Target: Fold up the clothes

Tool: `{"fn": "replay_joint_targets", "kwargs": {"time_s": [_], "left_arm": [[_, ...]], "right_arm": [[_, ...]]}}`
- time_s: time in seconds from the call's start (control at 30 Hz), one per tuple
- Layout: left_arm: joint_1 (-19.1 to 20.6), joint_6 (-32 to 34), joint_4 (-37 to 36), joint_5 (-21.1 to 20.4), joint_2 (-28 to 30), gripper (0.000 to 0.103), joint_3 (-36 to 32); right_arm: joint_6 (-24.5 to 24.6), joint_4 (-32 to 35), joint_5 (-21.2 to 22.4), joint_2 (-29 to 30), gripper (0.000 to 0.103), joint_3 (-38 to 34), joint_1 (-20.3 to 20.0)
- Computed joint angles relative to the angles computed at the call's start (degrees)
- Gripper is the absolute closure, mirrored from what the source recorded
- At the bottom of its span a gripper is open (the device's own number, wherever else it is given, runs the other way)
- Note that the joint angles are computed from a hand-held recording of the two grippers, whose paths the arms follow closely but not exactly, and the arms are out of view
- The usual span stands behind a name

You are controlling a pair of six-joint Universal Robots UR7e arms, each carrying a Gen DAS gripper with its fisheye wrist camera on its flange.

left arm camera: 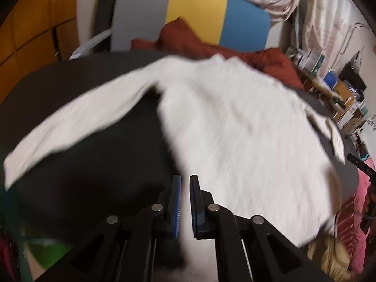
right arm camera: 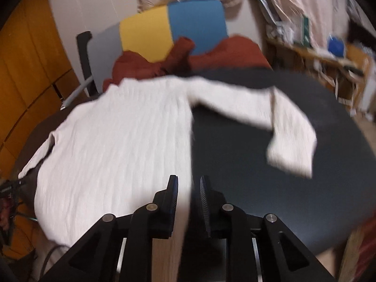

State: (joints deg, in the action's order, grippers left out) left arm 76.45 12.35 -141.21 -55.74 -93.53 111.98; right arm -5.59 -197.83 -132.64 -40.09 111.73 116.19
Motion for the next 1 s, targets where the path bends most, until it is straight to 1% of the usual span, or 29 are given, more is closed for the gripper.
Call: {"fn": "replay_joint_targets", "kwargs": {"time_s": [0.03, 0.07, 0.1, 0.13, 0.2, 0.27, 0.33, 0.4, 0.43, 0.47, 0.53, 0.6, 0.63, 0.67, 0.7, 0.73, 0.8, 0.87, 0.9, 0.93, 1.0], "left_arm": [[-0.36, 0.29, -1.72, -0.02, 2.32, 0.094, -1.19], [-0.63, 0.44, -4.01, 0.18, 5.12, 0.093, -2.45], [-0.67, 0.50, -5.87, 0.21, 7.23, 0.092, -3.41], [-0.72, 0.53, -7.68, 0.35, 9.36, 0.092, -4.43], [-1.07, -0.25, -10.70, 2.23, 14.03, 0.091, -6.52], [-0.68, -2.18, -10.66, 3.68, 18.11, 0.091, -9.49], [0.01, -4.49, -9.04, 4.73, 21.30, 0.091, -12.49], [0.54, -4.53, -9.27, 6.45, 22.32, 0.091, -12.65], [0.83, -3.29, -10.25, 7.19, 22.64, 0.091, -12.41], [1.37, -0.50, -12.64, 6.27, 22.76, 0.091, -12.02], [1.52, 4.93, -16.77, 6.07, 22.95, 0.091, -11.03], [0.96, 14.28, -23.51, 8.32, 24.19, 0.091, -9.22], [0.55, 16.21, -25.34, 9.72, 24.89, 0.091, -8.98], [0.15, 18.19, -27.25, 11.10, 25.62, 0.091, -8.78], [-0.22, 20.13, -29.16, 12.41, 26.39, 0.091, -8.66], [-0.43, 21.05, -30.47, 13.40, 27.19, 0.091, -8.93], [-0.76, 20.52, -31.54, 14.56, 28.42, 0.091, -9.82], [-0.76, 18.52, -30.84, 13.36, 28.52, 0.091, -10.35], [-0.72, 17.91, -30.55, 12.49, 28.64, 0.091, -10.68], [-0.72, 18.80, -30.71, 11.53, 28.64, 0.091, -10.63], [-0.76, 20.78, -31.85, 10.94, 29.17, 0.091, -10.55]], "right_arm": [[-3.11, 0.24, -0.15, 1.31, 0.081, -3.03, 0.04], [-5.64, 1.66, -0.21, 2.93, 0.079, -6.64, -0.13], [-8.08, 3.11, -0.24, 4.56, 0.072, -10.27, -0.29], [-9.06, 4.41, 0.13, 5.78, 0.064, -12.83, -0.62], [-9.75, 8.78, 0.87, 9.28, 0.056, -19.75, -1.40], [-10.62, 13.34, 1.05, 13.13, 0.056, -26.82, -1.93], [-11.71, 18.10, 0.75, 17.29, 0.056, -34.11, -2.27], [-14.24, 20.96, 0.41, 21.55, 0.056, -41.08, -2.51], [-15.53, 22.51, 0.20, 23.79, 0.056, -44.84, -2.63], [-17.37, 23.47, -0.54, 26.45, 0.056, -49.17, -2.79], [-20.27, 25.74, -2.41, 31.34, 0.056, -57.28, -3.31], [-19.01, 30.08, -3.39, 34.06, 0.056, -62.81, -4.19], [-17.25, 33.20, -4.02, 35.23, 0.056, -65.45, -4.85], [-16.04, 34.17, -3.86, 35.50, 0.052, -66.23, -5.56], [-15.20, 32.74, -3.40, 34.86, 0.043, -65.17, -6.07], [-14.39, 31.27, -2.95, 34.22, 0.040, -64.10, -6.56], [-13.84, 28.83, -3.05, 32.35, 0.040, -60.76, -7.16], [-15.24, 25.65, -6.25, 30.84, 0.041, -57.62, -7.26], [-14.52, 24.56, -6.84, 29.86, 0.041, -55.84, -7.44], [-13.22, 22.86, -7.21, 28.42, 0.040, -53.32, -7.79], [-10.25, 20.44, -6.73, 26.22, 0.035, -49.86, -8.73]]}}
